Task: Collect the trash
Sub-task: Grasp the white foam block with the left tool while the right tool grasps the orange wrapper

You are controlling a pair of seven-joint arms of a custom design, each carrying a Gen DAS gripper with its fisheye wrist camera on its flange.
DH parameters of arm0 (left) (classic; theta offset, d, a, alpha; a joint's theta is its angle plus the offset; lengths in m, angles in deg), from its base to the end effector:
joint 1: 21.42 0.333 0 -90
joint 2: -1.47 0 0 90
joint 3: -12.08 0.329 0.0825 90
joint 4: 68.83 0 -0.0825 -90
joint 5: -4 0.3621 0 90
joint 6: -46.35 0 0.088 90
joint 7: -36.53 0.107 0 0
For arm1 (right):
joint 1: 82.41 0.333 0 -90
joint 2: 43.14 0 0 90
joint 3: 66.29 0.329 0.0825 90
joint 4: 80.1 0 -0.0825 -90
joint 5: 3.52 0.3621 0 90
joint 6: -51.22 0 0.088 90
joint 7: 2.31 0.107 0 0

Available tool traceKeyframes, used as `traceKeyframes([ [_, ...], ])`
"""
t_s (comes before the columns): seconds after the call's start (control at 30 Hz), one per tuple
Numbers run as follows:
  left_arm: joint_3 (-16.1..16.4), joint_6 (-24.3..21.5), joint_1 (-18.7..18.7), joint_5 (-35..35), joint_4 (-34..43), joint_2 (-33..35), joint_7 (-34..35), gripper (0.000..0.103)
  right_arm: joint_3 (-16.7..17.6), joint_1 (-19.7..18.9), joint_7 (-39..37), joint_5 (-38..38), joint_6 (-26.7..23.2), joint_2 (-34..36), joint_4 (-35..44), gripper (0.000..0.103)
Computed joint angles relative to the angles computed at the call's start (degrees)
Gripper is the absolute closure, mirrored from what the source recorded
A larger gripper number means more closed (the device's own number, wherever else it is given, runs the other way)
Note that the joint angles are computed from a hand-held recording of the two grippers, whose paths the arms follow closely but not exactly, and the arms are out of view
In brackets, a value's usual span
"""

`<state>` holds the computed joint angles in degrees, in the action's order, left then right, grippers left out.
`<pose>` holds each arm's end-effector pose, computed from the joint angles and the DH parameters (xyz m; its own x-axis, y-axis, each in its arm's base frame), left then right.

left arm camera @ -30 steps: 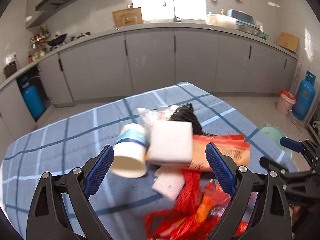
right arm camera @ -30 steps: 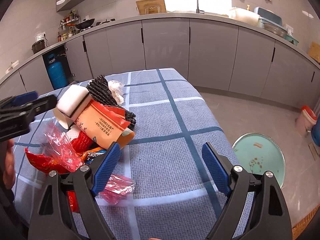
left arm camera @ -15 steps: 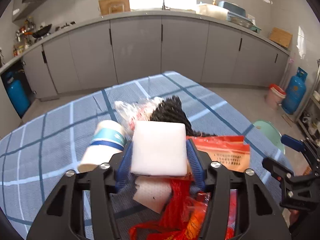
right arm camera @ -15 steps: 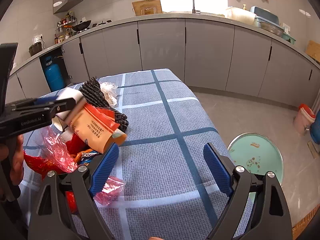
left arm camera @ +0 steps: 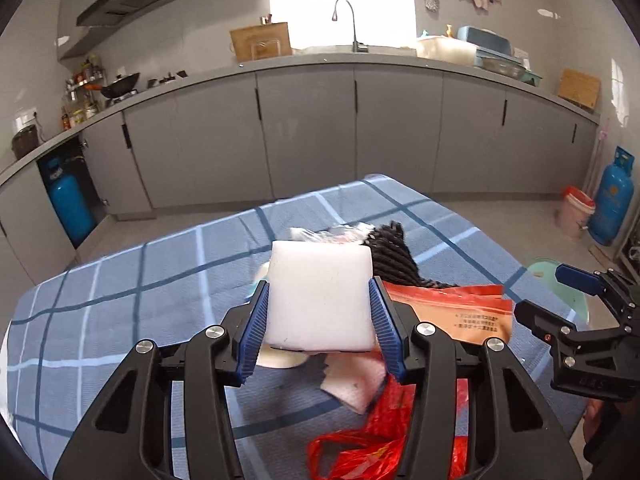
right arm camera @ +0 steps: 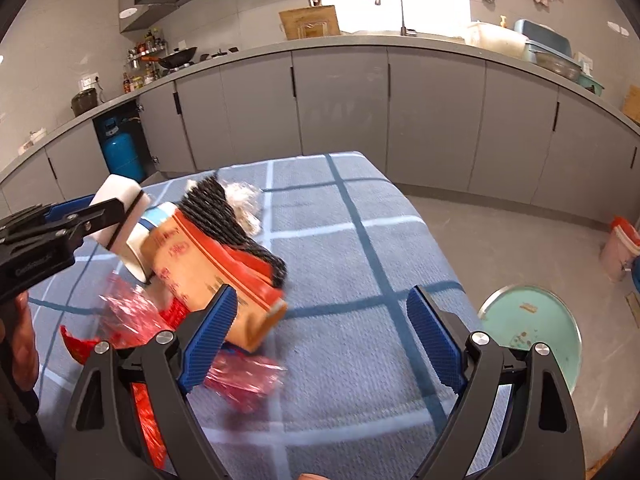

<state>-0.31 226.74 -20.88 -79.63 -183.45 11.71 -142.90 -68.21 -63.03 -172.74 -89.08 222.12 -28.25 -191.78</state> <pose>0.5832 -0.0257 0.4490 -0.2630 -0.9626 -0.0654 -0.5344 0.2017 -0.8208 0.5543 0.2489 0.4129 0.0323 -0.9952 -0.0925 -0.6013 0.0546 -0.7972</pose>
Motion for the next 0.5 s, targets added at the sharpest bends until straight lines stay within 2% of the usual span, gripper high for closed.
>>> traceKeyframes([
  [0.2, 0.6, 1.5, 0.4, -1.7, 0.4, 0.1, 0.4, 0.053, -0.6, 0.0, -4.9, 5.4, 3.9, 4.4, 4.2, 0.018],
  [0.3, 0.9, 1.2, 0.6, 2.1, -0.4, 0.2, -3.3, 0.053, -1.6, 0.8, -8.2, 8.7, 6.0, 6.0, 5.2, 0.019],
  [0.4, 0.1, 1.1, 1.3, 2.5, -0.8, 0.2, -3.7, 0.053, 0.5, -0.6, -17.3, 17.0, 7.4, 7.2, 4.8, 0.029],
  [0.47, -0.4, 1.2, 1.7, 1.6, -0.9, 0.1, -2.7, 0.053, 2.5, -2.1, -22.9, 21.9, 8.4, 7.7, 4.2, 0.041],
  [0.5, -0.4, 1.1, 1.8, 1.2, -0.9, 0.1, -2.1, 0.053, 1.9, -1.6, -23.5, 22.5, 8.8, 7.8, 4.0, 0.044],
])
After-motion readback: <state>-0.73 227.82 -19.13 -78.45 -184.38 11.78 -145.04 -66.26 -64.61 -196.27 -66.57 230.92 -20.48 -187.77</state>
